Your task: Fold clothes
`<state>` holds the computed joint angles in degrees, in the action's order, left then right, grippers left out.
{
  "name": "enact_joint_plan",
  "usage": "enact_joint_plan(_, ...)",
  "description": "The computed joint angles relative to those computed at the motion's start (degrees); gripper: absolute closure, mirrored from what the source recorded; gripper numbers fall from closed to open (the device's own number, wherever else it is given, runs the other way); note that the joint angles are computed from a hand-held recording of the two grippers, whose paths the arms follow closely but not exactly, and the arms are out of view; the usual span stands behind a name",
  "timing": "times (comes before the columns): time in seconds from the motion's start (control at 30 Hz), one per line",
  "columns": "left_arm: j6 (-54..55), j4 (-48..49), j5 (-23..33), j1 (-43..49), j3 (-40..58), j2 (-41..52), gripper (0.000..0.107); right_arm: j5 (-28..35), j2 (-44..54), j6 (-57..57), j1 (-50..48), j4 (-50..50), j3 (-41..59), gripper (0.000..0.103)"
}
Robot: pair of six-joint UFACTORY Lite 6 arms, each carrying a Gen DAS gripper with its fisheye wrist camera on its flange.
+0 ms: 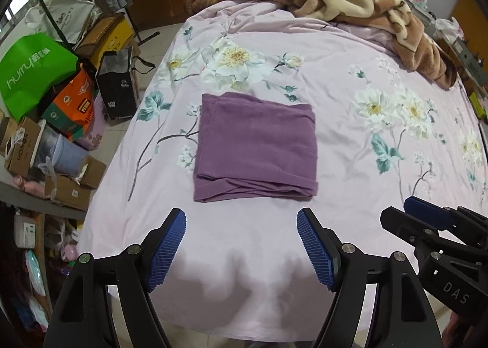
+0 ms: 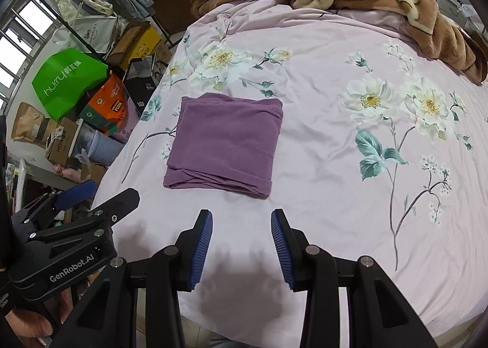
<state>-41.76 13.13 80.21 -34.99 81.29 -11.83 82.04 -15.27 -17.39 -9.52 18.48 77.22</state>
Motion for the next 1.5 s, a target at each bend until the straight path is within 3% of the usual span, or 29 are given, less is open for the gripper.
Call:
enact_joint_plan(0.37,5.8,-2.2,-4.3,8.0,-10.5,-6.5,0.03,-6.7,-3.2,9.7,10.7,-2.3,-7.9,0.062)
enact_joint_plan(0.67,10.6,-6.7,-7.9,15.3,-13.7,-8.4,0.03,-10.1,-4.3,12.4,13.7,-3.4,-11.3,0.062)
enact_joint_plan(0.83,6.3,1.6,-5.7,9.1,-12.9,-6.3,0.03,-11.0,-4.5,12.9,13.9,-3.7,-12.8,0.062)
enact_joint_plan(1.5,7.1,-3.4,-9.4,11.9,-14.4,-4.8,0.03,-12.2,-4.2,11.0,13.1,-3.8,-14.3,0.062)
